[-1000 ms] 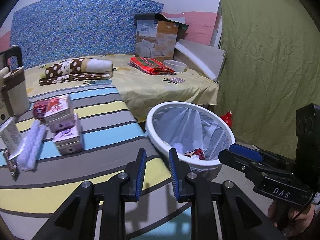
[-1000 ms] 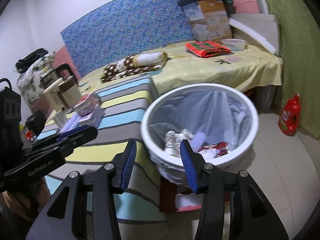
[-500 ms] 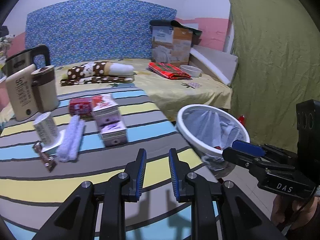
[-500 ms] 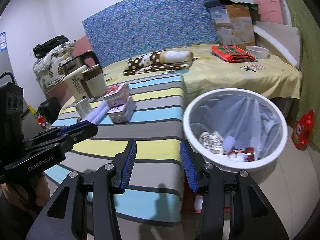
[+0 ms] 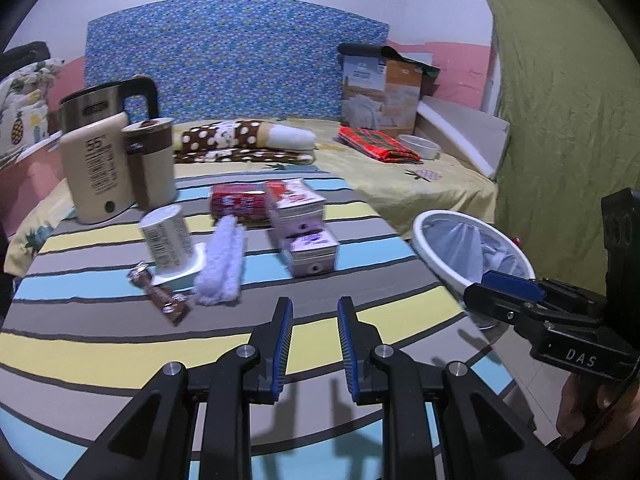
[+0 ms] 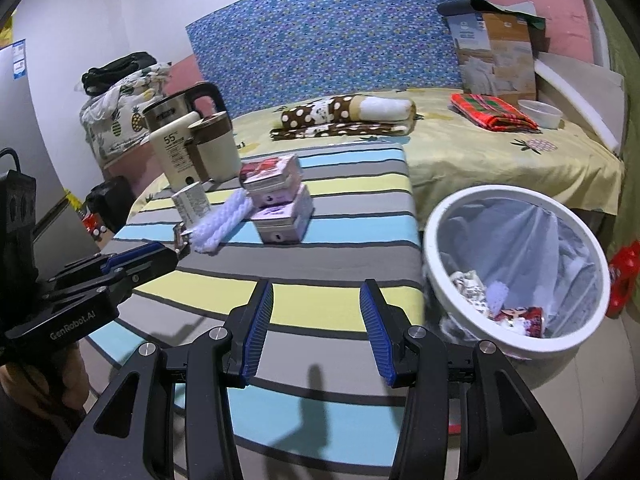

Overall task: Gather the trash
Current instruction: 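Move both open tools back over the table toward the remaining trash, then grasp the red-and-white juice carton with the right gripper while the left grasps the yogurt cup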

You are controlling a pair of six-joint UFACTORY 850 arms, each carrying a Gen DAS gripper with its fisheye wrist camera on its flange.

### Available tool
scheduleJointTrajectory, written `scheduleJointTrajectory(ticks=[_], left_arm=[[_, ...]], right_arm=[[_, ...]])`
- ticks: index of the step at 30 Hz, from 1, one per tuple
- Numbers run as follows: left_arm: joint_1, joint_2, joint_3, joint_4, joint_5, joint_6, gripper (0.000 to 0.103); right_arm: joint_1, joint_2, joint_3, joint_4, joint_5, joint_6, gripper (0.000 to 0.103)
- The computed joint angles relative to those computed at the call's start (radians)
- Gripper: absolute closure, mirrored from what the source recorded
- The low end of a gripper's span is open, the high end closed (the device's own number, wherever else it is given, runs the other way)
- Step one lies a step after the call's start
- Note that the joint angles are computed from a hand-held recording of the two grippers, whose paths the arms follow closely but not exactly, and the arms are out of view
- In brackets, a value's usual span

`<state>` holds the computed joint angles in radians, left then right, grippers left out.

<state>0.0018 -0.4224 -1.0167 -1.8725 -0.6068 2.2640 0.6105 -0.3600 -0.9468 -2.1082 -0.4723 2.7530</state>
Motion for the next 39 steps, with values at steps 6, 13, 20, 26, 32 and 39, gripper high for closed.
scheduleJointTrajectory(ticks=[6, 13, 20, 26, 32, 39], left_arm=[[0.038, -0.024, -0.034, -0.027, 0.019, -0.004, 0.080], [0.060, -0.080, -0.110, -0.073, 0.072, -0.021, 0.066], [0.072, -0.154, -0.227, -0.007, 0.084, -0.149, 0.053], [0.056, -0.225, -0.330, 0.065, 0.118, -0.257, 0.044], [0.043, -0.301, -0.434, 0.176, 0.144, -0.413, 0.042], [0.036, -0.352, -0.494, 0.226, 0.145, -0.496, 0.038]], right_arm=[[0.006, -0.044, -0.065, 0.016, 0.024, -0.043, 0.056], [-0.007, -0.107, -0.139, 0.004, 0.065, -0.033, 0.049], [-0.013, -0.147, -0.203, 0.077, 0.061, -0.106, 0.038], [-0.024, -0.189, -0.270, 0.159, 0.081, -0.206, 0.037], [-0.041, -0.217, -0.318, 0.218, 0.074, -0.285, 0.036], [-0.058, -0.242, -0.357, 0.288, 0.070, -0.389, 0.036]])
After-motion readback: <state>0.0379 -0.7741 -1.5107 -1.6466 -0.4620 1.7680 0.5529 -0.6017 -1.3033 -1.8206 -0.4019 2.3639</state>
